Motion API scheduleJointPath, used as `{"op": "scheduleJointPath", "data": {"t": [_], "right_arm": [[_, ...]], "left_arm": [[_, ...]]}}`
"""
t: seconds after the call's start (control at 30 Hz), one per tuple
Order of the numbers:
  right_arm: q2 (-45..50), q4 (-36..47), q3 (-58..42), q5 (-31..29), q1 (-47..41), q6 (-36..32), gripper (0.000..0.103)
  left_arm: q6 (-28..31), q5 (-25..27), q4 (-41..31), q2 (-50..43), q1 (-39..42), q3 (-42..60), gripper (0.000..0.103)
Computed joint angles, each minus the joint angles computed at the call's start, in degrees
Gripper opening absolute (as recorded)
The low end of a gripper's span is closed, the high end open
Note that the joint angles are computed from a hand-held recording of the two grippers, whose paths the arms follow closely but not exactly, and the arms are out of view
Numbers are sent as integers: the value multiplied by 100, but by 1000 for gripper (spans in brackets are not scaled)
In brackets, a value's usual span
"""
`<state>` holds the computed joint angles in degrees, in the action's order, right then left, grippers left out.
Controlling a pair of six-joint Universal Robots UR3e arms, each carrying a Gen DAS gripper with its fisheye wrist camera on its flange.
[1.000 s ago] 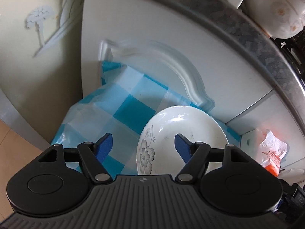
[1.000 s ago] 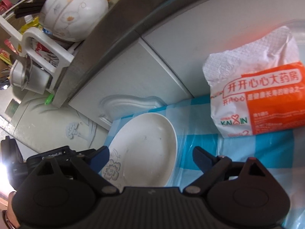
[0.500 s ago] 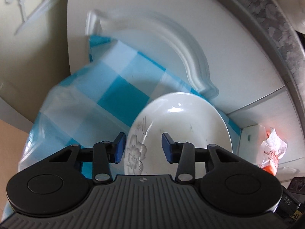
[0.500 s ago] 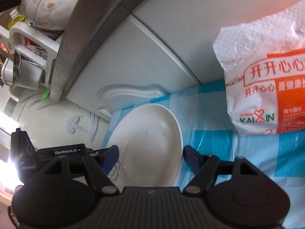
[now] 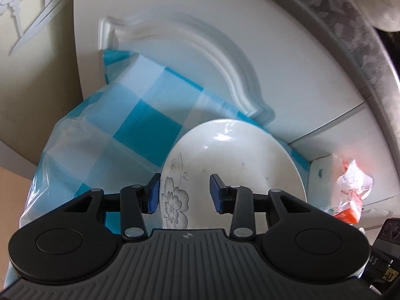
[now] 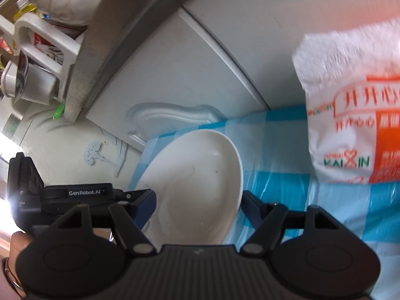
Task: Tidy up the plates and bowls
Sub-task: 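Close both grippers on the rim of the small white floral plate, then carry the floral plate with both grippers onto the stacked plates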
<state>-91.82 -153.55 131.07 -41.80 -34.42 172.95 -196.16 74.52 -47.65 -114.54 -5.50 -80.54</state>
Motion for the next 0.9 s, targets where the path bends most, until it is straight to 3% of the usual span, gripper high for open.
{"op": "scheduleJointPath", "data": {"t": [0.2, 0.5, 0.73, 0.9], "right_arm": [[-323, -154, -12, -430, 242, -140, 75], [-1335, 275, 249, -254, -52, -585, 76], [-2365, 1282, 310, 50, -363, -1020, 76], [-3190, 2608, 193, 346, -698, -1560, 76]], "left_arm": [[-6, 82, -16, 99, -109, 44, 43], [-69, 51, 67, 601, -179, -128, 43], [-124, 146, -31, 1276, -265, -400, 43], [-179, 163, -210, 1828, -250, -647, 43]]}}
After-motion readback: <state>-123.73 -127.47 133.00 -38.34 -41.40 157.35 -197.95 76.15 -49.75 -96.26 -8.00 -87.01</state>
